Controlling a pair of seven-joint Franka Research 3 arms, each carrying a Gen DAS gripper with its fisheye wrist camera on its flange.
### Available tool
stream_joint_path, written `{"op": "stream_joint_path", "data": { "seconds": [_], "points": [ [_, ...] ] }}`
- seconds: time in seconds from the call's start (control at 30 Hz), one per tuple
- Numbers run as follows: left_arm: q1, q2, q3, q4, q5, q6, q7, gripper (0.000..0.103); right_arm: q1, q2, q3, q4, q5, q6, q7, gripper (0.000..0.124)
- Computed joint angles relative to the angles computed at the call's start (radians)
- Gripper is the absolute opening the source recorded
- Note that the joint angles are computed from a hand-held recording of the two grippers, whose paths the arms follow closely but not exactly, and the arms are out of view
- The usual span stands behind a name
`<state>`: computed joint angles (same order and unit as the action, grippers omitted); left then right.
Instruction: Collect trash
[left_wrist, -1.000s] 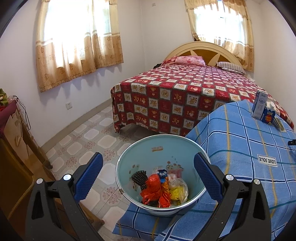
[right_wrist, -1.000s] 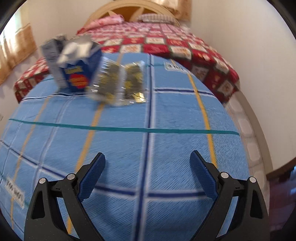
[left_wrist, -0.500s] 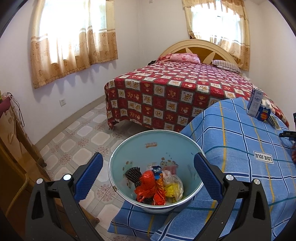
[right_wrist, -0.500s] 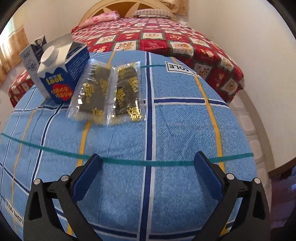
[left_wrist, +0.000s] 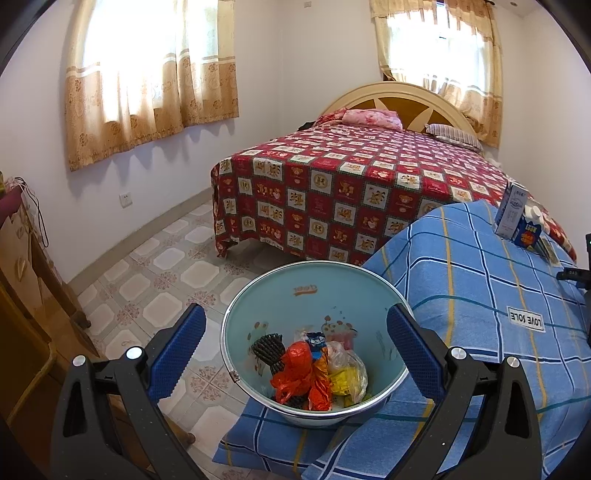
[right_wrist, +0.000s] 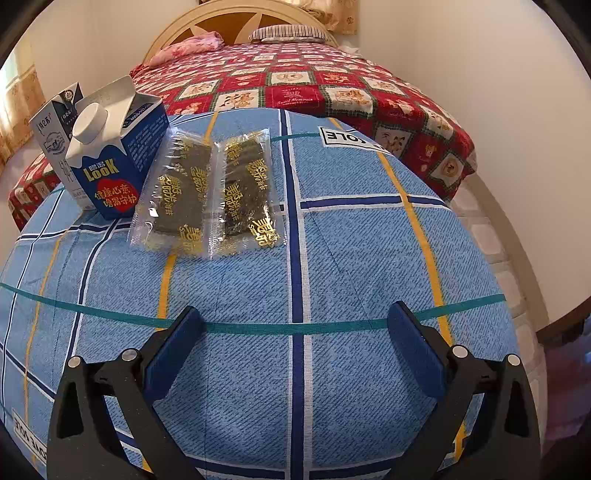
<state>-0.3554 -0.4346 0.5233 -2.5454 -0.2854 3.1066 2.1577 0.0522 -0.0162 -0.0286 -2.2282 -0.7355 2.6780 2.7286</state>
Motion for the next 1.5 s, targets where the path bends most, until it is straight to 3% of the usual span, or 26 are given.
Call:
{"op": "stream_joint_path", "data": {
  "seconds": [0.27,0.8,0.97,1.17,1.37,1.5],
  "points": [
    [0.018,-0.005,-0.012,0.008,0.014,-0.017,0.002,0.096,0.001,0.000,0.000,0.001,0.000,-0.002,0.000,0.099],
    [0.038,0.103,0.064,0.093,-0.040,0.038,-0.028,0.097,0.001,0.001,-0.001,0.002,0.001,-0.004,0.001,0.099],
    [0.088,0.092,0.038,0.092,-0.025,0.075,-0.057,0.097,0.002,0.001,-0.001,0.002,0.001,-0.005,0.002,0.099],
    [0.116,0.014,0.023,0.061,0.052,0.191,-0.115,0.097,0.002,0.002,-0.001,0.004,0.002,-0.005,0.000,0.099],
    [0.112,-0.062,-0.018,0.001,0.153,0.196,-0.151,0.097,0.002,0.002,-0.001,0.004,0.001,-0.006,0.002,0.099],
    [0.094,-0.088,-0.047,-0.042,0.231,0.156,-0.163,0.097,0.003,0.002,-0.001,0.004,0.001,-0.006,0.003,0.099]
  ]
}}
